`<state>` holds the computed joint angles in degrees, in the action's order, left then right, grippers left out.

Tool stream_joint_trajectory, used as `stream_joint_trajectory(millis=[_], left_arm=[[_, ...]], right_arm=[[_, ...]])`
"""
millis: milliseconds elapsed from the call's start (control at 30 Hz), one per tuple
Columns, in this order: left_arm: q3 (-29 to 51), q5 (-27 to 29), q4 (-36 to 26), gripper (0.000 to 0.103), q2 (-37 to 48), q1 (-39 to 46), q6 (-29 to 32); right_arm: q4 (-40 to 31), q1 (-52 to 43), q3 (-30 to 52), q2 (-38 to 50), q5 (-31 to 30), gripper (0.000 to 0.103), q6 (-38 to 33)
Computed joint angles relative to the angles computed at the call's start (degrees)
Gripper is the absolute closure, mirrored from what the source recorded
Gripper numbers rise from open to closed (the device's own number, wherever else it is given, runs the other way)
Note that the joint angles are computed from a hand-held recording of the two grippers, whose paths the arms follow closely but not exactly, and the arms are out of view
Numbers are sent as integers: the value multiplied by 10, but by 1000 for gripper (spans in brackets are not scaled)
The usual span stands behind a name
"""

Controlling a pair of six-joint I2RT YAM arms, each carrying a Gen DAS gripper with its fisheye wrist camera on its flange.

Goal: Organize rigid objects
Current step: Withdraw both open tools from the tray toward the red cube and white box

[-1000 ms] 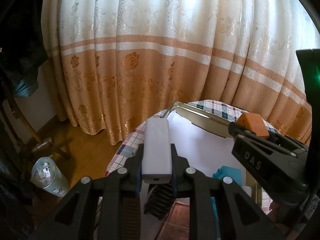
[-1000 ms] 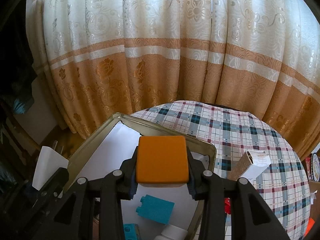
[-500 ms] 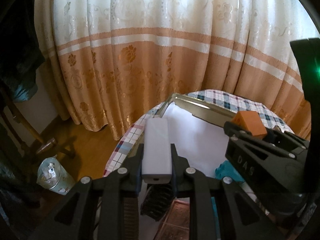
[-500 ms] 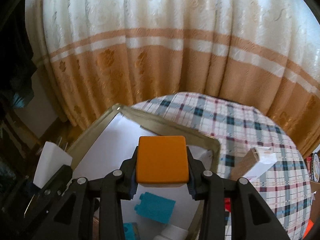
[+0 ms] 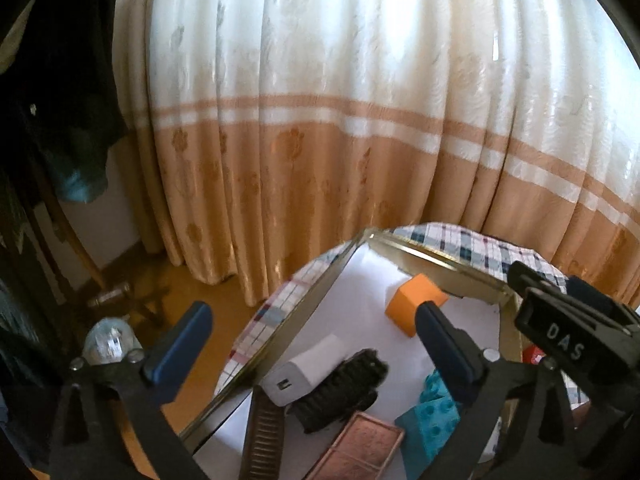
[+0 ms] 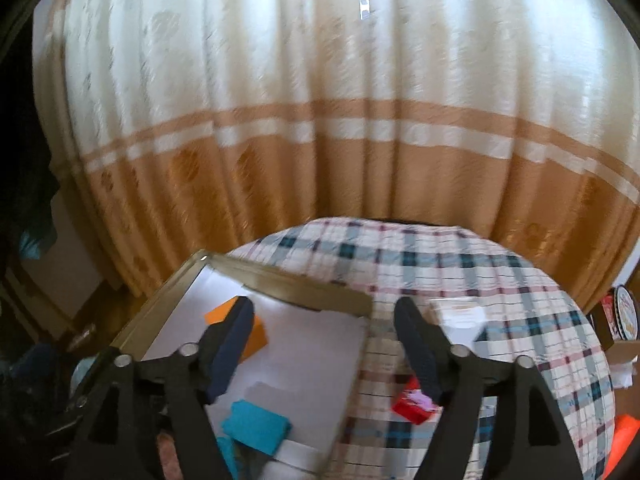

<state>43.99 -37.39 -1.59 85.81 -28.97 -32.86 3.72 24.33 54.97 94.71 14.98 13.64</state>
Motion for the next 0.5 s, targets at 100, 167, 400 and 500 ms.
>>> stream_joint_trajectory(millis=[100, 167, 400, 500], left_arm=[[-4, -15, 12, 1, -2, -21, -4], [-7, -27, 18, 1, 0, -40, -12], [-5, -108, 32, 1, 12, -113, -25], [-4, -115, 34, 1, 15, -132, -40]], right_arm=[[28, -18, -36, -30, -4, 23, 2], [33, -28, -50, -44, -4, 23, -2], [75, -59, -121, -102, 8, 22, -18], [103, -77, -158, -130, 20, 21, -21]])
